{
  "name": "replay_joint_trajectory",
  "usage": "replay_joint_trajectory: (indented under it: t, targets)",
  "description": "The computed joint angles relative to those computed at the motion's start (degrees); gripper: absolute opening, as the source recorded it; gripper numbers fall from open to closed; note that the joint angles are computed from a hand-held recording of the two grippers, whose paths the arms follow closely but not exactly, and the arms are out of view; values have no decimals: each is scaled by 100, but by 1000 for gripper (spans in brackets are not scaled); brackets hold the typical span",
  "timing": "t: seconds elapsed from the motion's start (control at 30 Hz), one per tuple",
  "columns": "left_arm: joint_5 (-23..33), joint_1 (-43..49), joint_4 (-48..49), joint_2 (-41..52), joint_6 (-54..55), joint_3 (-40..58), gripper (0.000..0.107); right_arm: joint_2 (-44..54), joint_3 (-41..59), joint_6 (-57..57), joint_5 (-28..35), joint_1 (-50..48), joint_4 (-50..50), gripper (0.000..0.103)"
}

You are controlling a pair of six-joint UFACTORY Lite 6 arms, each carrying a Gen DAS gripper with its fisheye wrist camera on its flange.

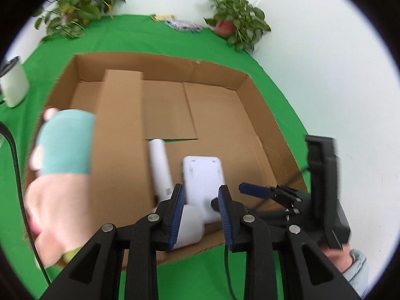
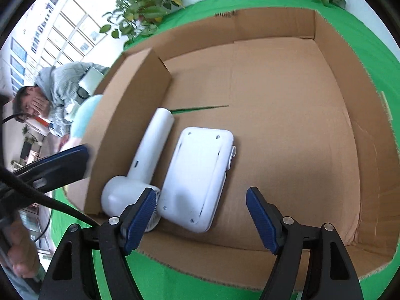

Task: Organize objects
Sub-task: 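Lower the white device beside the hair dryer and open the right gripper, then withdraw the right gripper and move it to the green-and-white medicine box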

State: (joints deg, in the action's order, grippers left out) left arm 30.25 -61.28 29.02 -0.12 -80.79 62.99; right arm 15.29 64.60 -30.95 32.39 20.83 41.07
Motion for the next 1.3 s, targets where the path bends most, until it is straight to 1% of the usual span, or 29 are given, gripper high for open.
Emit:
replay_joint_trajectory:
  t: [0.03, 0.07, 0.1, 0.13, 0.23, 0.3, 0.37, 0.43, 0.5, 0.57, 0.6, 0.63, 0.7, 0.73, 0.77, 0.8, 0.83, 0.87, 0.9, 0.93, 0.97, 1.0, 1.03, 1.07, 1.1, 1.13, 1.2, 1.23, 1.3]
  targets:
    - [154, -108, 155, -318, -193, -255, 27, 182, 132, 10, -44, 94, -120, 73]
    - [277, -220, 361, -517, -451, -445, 27, 248, 134, 185, -228, 138, -118, 72]
    - [401, -279, 464, -597, -580, -458, 27, 260, 96, 510, -333, 254, -244, 71]
    - [420, -329, 590, -695, -755, -549, 27, 342, 230, 814, -328, 317, -428, 68]
    - [584, -619, 1055, -1180, -1422, -1031, 27, 687, 581, 1264, -410, 399, -694, 67]
    - [803, -865, 1291, -1426, -1737, -1251, 27, 862, 725, 1266, -477, 414, -664, 64]
    - [1066, -1123, 1362, -1698, -1920, -1426, 27, 1071, 977, 1248, -440, 446, -608, 58]
    - [1135, -1253, 1474, -1783, -2102, -1544, 27, 1276, 1224, 1375, -469, 544, -690, 56]
    - [1205, -1365, 1583, -1790, -2254, -1597, 27, 1294, 1249, 1522, -542, 654, -859, 55]
    - [1267, -1445, 1686, -1683, -2355, -1551, 27, 1263, 1194, 1451, -570, 687, -793, 55]
    - [1394, -1533, 1755, -1619, -2403, -1497, 27, 1277, 1211, 1461, -572, 683, -819, 55]
    - [1558, -1677, 1825, -1575, -2509, -1458, 27, 1220, 1169, 1649, -611, 709, -989, 55]
    - [1854, -1889, 2019, -1456, -2709, -1359, 27, 914, 959, 2480, -805, 804, -1948, 57]
    - [2023, -2017, 2155, -1405, -2876, -1325, 29, 662, 747, 2965, -963, 873, -2547, 61]
    - [2223, -2165, 2287, -1352, -3056, -1285, 35, 326, 400, 3538, -1214, 977, -3147, 70]
    - [2554, -2376, 2438, -1250, -3285, -1200, 44, -91, -6, 4085, -1476, 1054, -3747, 75]
    - [2815, -2529, 2530, -1158, -3434, -1120, 50, -504, -424, 4674, -1700, 1136, -4346, 86]
    - [3185, -2767, 2660, -1034, -3656, -1032, 59, -1015, -824, 5274, -1828, 1200, -4946, 94]
    - [3469, -2954, 2744, -943, -3812, -976, 68, -1614, -1331, 5843, -2006, 1284, -5546, 98]
    - [3765, -3140, 2808, -826, -3960, -899, 72, -2210, -1798, 6407, -2076, 1399, -6145, 103]
    - [4081, -3349, 2873, -686, -4146, -808, 77, -2807, -2219, 6949, -2087, 1564, -6745, 102]
    - [4296, -3504, 2928, -601, -4301, -760, 77, -3335, -2595, 7545, -2015, 1690, -7345, 102]
    - [4398, -3580, 2957, -585, -4379, -762, 77, -3935, -2995, 8126, -1839, 1894, -7944, 102]
    - [4513, -3665, 2956, -526, -4452, -716, 77, -4368, -3265, 8726, -1605, 2144, -8466, 102]
    - [4645, -3743, 2924, -435, -4511, -643, 77, -4842, -3534, 9325, -1207, 2509, -8875, 102]
    - [4763, -3794, 2890, -347, -4536, -571, 77, -5376, -3857, 9917, -761, 2919, -9222, 102]
    - [4935, -3879, 2834, -198, -4572, -462, 77, -6069, -4254, 11105, 418, 4005, -9902, 102]
    - [5010, -3924, 2811, -128, -4603, -404, 77, -6339, -4405, 11501, 1014, 4581, -10037, 102]
    - [5119, -4013, 2744, -12, -4665, -292, 77, -6739, -4623, 11929, 1982, 5550, -10060, 102]
